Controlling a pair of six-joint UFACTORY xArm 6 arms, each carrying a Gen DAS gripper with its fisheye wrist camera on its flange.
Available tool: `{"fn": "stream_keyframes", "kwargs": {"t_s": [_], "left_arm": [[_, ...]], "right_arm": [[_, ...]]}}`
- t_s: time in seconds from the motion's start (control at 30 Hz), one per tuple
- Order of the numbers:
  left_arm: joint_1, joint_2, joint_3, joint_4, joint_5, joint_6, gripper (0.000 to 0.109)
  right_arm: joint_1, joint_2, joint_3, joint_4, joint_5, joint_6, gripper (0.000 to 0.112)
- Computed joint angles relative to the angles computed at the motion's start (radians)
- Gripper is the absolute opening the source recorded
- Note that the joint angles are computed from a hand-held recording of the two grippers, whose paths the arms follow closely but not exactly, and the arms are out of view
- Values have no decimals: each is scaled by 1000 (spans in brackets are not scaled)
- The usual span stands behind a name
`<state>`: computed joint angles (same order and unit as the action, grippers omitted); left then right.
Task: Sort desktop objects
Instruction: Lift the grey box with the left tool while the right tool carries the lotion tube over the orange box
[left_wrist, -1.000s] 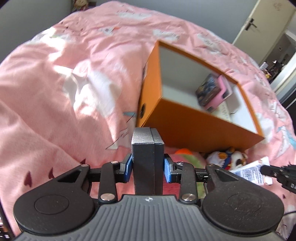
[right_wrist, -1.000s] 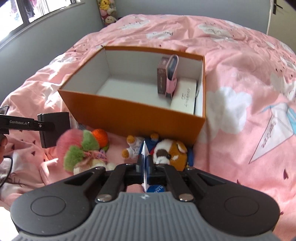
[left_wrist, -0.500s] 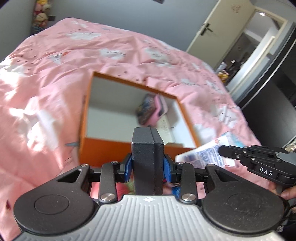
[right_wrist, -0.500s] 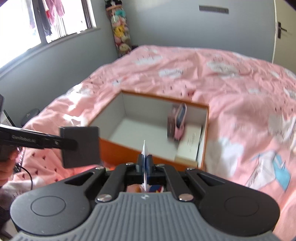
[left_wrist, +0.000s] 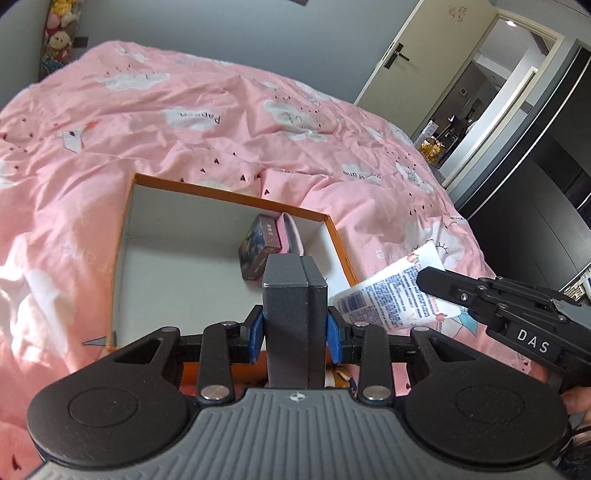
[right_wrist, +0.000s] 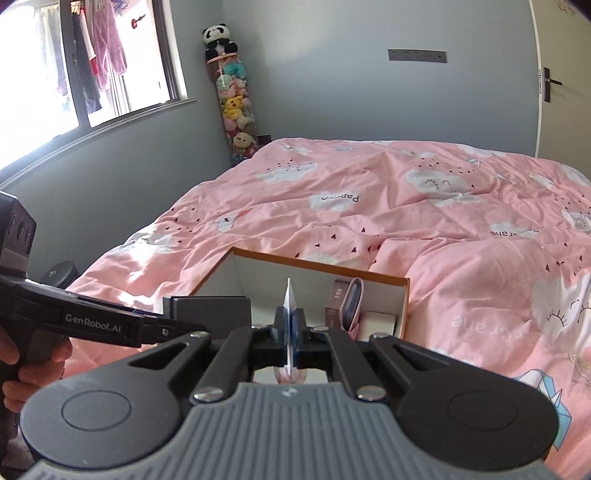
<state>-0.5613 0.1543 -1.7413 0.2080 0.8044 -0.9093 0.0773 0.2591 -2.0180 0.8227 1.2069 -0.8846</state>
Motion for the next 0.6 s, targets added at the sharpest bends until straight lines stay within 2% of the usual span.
{"fn": "stream_keyframes", "kwargs": {"t_s": [0.1, 0.33, 0.5, 0.6], "left_arm": [[15, 51, -52, -43, 11, 19, 39], [27, 200, -245, -25, 136, 40, 39], [69, 301, -370, -139, 195, 118, 39], [94, 404, -524, -172, 288, 155, 39]], "right_arm": [[14, 34, -34, -15, -19, 24, 2], [53, 86, -55, -68, -95, 50, 2], [65, 155, -128, -102, -78, 82, 2], [68, 195, -177, -118, -75, 96, 2]]}}
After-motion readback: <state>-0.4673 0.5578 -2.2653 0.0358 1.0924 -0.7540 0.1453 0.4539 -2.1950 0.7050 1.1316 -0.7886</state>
